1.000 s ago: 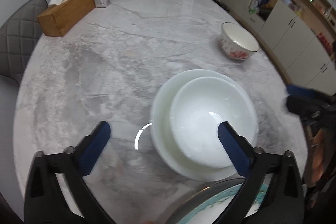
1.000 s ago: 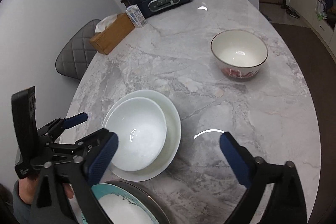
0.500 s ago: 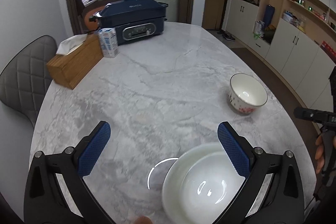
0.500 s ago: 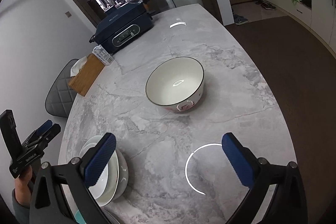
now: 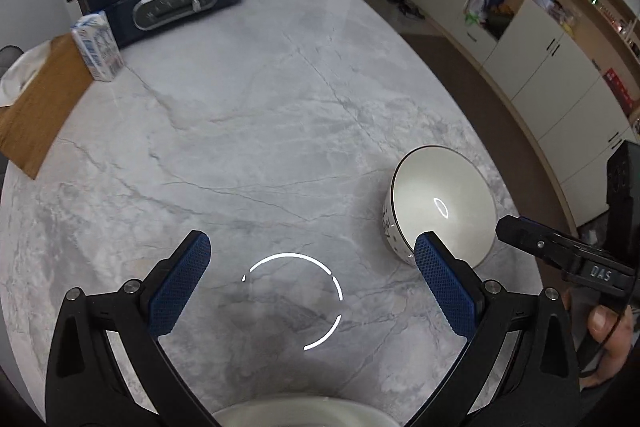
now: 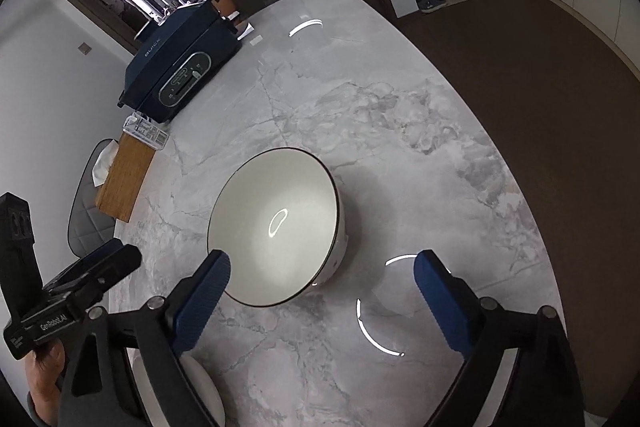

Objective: Organize plates and bowls
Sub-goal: 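Move both grippers toward the pink floral bowl, then close both grippers on the rim of the pink floral bowl, then lift and carry the pink floral bowl with both grippers over the bowl stack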

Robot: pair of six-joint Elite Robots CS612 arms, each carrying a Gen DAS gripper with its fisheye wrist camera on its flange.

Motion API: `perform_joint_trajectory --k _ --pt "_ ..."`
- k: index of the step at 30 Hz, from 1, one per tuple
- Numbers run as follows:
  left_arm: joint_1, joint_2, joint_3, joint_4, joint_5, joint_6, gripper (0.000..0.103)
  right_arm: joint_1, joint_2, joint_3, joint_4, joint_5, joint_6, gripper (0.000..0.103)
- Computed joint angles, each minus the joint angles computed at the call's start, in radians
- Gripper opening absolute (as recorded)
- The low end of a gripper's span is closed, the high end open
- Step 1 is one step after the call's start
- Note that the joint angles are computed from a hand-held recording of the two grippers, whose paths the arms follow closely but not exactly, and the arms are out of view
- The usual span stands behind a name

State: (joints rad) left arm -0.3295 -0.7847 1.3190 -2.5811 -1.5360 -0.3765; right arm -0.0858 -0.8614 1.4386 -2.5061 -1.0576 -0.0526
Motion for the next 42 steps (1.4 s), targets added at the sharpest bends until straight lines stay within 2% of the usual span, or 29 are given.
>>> perform_joint_trajectory --k 3,7,12,13,14,16,21,22,25,27,30,35,42 --pt "0.001 0.041 -0.051 0.025 -0.027 -0.006 0.102 0.005 0.015 -0.021 0.018 -0.013 -0.005 0.088" --pt "-0.003 0.074 -0.091 0.042 -0.029 0.011 0.102 0.005 0.029 -0.039 0.047 -0.013 -0.011 0.078" --pt "-0.009 0.102 -0.12 0.064 -0.018 0.025 0.1 0.006 0.042 -0.061 0.065 0.002 -0.016 0.073" --pt "-0.009 0.105 -0.122 0.061 -0.023 0.02 0.095 0.008 0.043 -0.064 0.068 0.0 -0.021 0.071" --pt "-0.008 0.106 -0.121 0.056 -0.029 0.017 0.085 0.01 0.044 -0.066 0.071 -0.001 -0.027 0.069" --pt "-0.007 0.112 -0.13 0.067 -0.032 0.015 0.074 0.014 0.046 -0.072 0.076 -0.013 -0.036 0.065" --pt "-0.007 0.134 -0.154 0.092 -0.057 0.015 0.073 0.015 0.058 -0.088 0.095 -0.017 -0.031 0.063" --pt "-0.006 0.136 -0.155 0.089 -0.059 0.011 0.073 0.016 0.06 -0.09 0.095 -0.021 -0.031 0.057" --pt "-0.003 0.141 -0.162 0.091 -0.085 0.006 0.048 0.018 0.068 -0.101 0.111 -0.024 -0.04 0.043" --pt "-0.004 0.14 -0.161 0.091 -0.089 0.017 0.042 0.02 0.072 -0.106 0.117 -0.027 -0.039 0.037" --pt "-0.007 0.142 -0.166 0.1 -0.1 0.024 0.03 0.021 0.075 -0.109 0.123 -0.029 -0.046 0.019" --pt "-0.017 0.145 -0.173 0.116 -0.106 0.044 0.007 0.024 0.073 -0.108 0.125 -0.041 -0.056 0.018" --pt "-0.02 0.14 -0.167 0.12 -0.113 0.036 0.008 0.024 0.074 -0.109 0.123 -0.041 -0.037 0.016"
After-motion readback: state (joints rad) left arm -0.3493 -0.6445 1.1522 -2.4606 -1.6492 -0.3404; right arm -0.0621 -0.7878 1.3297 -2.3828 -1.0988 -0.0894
